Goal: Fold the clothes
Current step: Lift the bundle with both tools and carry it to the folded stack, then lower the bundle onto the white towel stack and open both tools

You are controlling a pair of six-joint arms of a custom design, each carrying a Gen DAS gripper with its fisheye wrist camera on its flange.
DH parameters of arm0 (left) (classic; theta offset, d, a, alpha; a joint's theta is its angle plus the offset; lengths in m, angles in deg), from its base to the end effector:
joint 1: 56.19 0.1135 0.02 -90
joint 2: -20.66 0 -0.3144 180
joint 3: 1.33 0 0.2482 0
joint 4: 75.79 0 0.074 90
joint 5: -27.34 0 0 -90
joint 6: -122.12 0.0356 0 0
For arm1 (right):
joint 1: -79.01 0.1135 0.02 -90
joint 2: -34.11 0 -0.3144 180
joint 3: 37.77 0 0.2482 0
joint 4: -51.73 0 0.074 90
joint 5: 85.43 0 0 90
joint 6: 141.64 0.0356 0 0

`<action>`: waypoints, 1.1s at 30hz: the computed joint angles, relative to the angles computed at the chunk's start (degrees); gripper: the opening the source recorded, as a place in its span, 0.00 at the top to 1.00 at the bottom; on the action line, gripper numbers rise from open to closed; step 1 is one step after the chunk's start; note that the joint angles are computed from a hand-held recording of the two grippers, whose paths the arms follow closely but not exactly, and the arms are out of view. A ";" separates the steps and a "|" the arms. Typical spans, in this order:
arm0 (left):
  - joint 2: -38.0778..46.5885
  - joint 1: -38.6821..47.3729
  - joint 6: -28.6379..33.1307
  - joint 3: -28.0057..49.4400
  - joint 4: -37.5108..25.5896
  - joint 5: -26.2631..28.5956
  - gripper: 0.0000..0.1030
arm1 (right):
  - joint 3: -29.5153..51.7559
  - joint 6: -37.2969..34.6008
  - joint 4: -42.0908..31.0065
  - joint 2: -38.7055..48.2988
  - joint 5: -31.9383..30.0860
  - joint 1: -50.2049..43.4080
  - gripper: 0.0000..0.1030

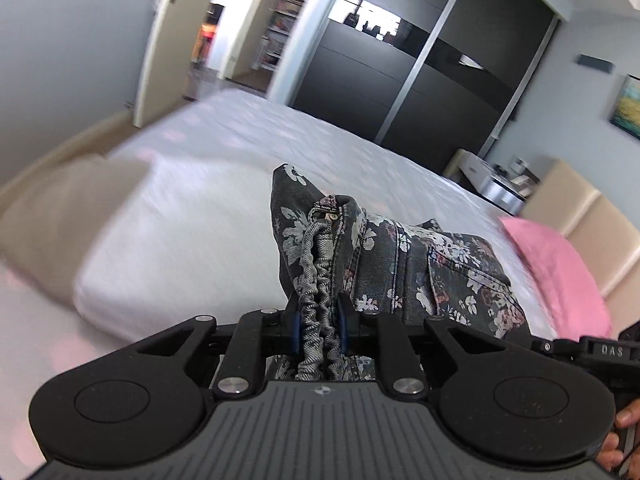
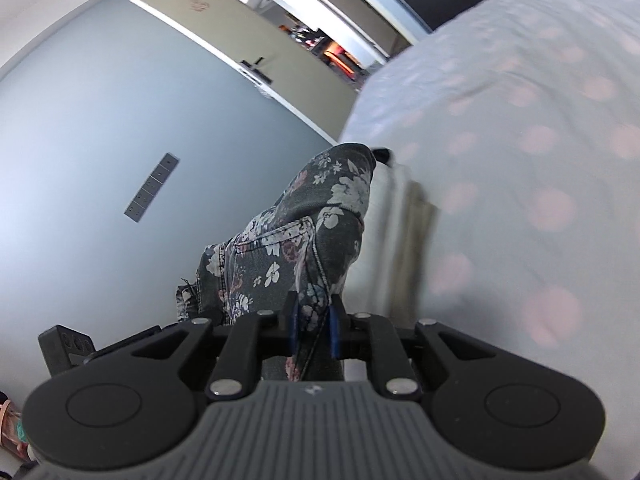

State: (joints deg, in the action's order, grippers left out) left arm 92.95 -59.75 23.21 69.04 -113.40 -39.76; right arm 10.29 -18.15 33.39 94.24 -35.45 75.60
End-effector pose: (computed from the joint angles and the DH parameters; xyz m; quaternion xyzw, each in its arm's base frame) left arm 0.2534 -0.0296 0.3367 0.0432 0.8895 -0.2239 0.3959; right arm 0.1945 0.0113 0.2830 0.0968 0.8273 0.4079 0.3739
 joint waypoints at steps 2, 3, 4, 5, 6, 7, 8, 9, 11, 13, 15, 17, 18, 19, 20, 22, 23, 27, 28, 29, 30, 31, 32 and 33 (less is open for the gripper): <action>4.76 1.83 0.83 5.07 -0.37 -0.43 0.86 | 3.29 3.07 5.96 7.04 4.43 5.53 0.84; 7.03 2.74 1.69 7.37 -0.51 -0.84 0.86 | 5.22 4.29 8.34 10.75 5.52 7.27 0.84; 9.27 3.32 2.50 9.52 -0.28 -1.43 0.86 | 7.18 5.36 10.33 14.23 6.46 8.67 0.84; 11.21 4.23 3.33 11.15 0.13 -1.65 0.86 | 9.20 6.23 11.92 17.58 7.52 10.08 0.84; 13.28 4.55 4.02 13.05 0.32 -2.32 0.86 | 11.37 6.71 12.90 20.70 8.33 11.14 0.84; 15.20 4.90 4.45 14.55 0.51 -2.89 0.86 | 13.44 6.88 13.55 23.51 9.11 12.03 0.84; 17.10 5.23 4.84 16.09 0.65 -3.47 0.86 | 15.40 7.03 14.32 26.26 9.99 12.98 0.84; 18.95 5.25 5.04 17.27 1.20 -4.15 0.86 | 17.11 7.26 15.18 28.81 10.79 13.85 0.84; 22.59 5.66 5.55 19.42 2.07 -4.88 0.86 | 19.48 8.02 16.54 33.01 11.99 15.03 0.84; 26.06 5.89 6.12 21.32 2.63 -5.45 0.86 | 21.31 8.48 17.60 36.65 12.83 15.78 0.84; 29.12 6.06 7.21 22.74 3.14 -6.00 0.86 | 23.32 7.98 17.98 40.23 14.24 16.86 0.84; 31.84 6.18 7.93 23.75 3.57 -6.27 0.86 | 25.81 7.55 18.10 44.01 16.06 17.86 0.84; 33.28 6.22 8.09 24.78 3.40 -6.38 0.86 | 25.94 7.43 18.67 45.22 16.56 17.99 0.84; 34.36 6.18 8.64 25.05 3.68 -6.45 0.86 | 26.24 7.18 18.75 46.27 17.32 18.19 0.84; 35.27 5.96 9.00 25.12 4.10 -6.87 0.86 | 26.76 6.80 18.46 47.23 18.33 18.46 0.84; 37.17 6.08 9.50 25.91 4.58 -7.17 0.86 | 27.52 5.79 17.76 48.71 20.12 18.99 0.84; 38.08 6.08 9.73 26.29 4.86 -7.28 0.86 | 28.16 5.16 17.07 49.37 21.13 19.29 0.84; 40.58 6.29 9.06 27.59 4.14 -8.46 0.80 | 32.68 1.67 12.23 52.30 24.78 20.42 0.80; 40.62 6.42 9.13 27.46 4.19 -8.55 0.79 | 34.11 0.58 10.28 52.87 25.45 20.72 0.79; 40.61 6.55 9.22 27.26 4.29 -8.62 0.77 | 35.31 -0.75 8.56 53.20 26.13 21.01 0.79; 40.06 6.80 9.13 26.84 4.46 -8.61 0.73 | 36.02 -1.95 7.30 53.14 26.77 21.24 0.76; 39.48 7.06 9.03 26.43 4.60 -8.60 0.72 | 36.78 -3.09 5.83 52.92 27.15 21.27 0.72; 38.65 7.42 9.10 26.05 4.76 -8.63 0.71 | 37.72 -4.37 4.15 52.74 27.77 21.18 0.70; 37.32 7.84 9.34 25.22 5.24 -8.32 0.70 | 38.14 -5.94 2.87 52.12 29.16 21.20 0.67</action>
